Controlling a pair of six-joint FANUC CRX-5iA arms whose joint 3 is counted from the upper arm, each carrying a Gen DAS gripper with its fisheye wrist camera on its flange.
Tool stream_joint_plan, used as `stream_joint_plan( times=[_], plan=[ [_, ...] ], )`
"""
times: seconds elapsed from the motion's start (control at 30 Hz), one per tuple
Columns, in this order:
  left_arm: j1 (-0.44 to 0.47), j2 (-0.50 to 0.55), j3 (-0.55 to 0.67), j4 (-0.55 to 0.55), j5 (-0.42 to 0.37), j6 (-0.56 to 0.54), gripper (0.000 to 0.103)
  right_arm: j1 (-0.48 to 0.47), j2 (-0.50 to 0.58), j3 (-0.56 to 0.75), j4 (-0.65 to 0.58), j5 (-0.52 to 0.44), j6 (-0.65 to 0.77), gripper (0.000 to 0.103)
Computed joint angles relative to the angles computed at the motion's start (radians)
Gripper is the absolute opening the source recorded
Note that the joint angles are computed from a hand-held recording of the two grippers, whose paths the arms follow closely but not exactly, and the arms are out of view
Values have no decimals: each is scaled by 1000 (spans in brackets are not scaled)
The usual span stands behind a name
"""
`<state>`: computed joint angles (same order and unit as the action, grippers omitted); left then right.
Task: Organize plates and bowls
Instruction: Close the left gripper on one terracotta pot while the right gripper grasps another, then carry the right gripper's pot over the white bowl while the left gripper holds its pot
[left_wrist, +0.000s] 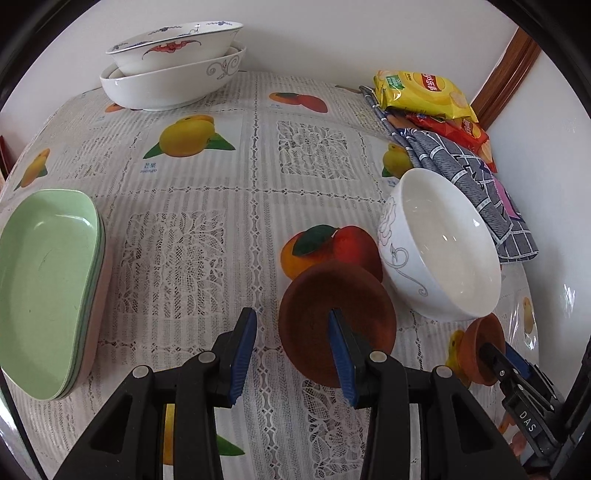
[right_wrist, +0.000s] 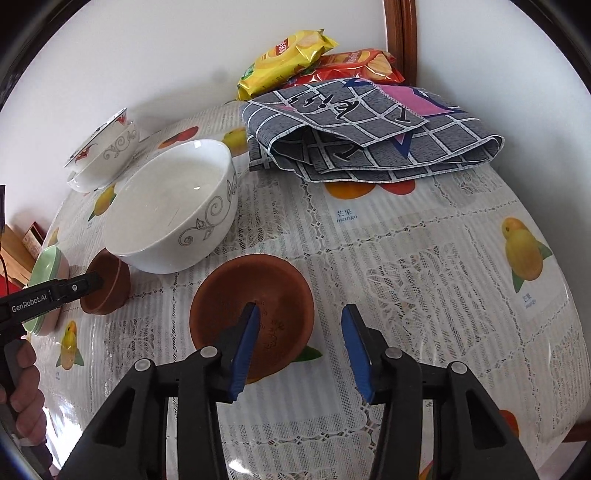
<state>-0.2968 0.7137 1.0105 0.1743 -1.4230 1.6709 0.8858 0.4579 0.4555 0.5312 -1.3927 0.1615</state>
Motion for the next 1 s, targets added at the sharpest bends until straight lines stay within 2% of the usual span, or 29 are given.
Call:
stream_joint_plan(
  times=[0.07,0.13,0.33,0.67,0.7,0.83,1.0],
  plan=[
    [3,8,5,7,-1,-6,38,-5,9,11,-9,-3,10,43],
    [2,14,13,3,-4,-6,38,-9,18,23,-19,-4,16,35],
    [0,19,7,15,11,-27,32,-12,27,29,-12,3,15,29],
    [-2,12,-13,16,42,-38,18,-7,36,28,15,-6,7,27],
    [-2,10,-18,18,46,-38,17,-6,43,37,20,-20,9,21],
    [7,-2,-49,52,62,-43,11,-2,46,43,30,-28,16,13],
    [5,-28,-85,61,88,-63,9,7,51,54,45,-37,25,10]
  ],
)
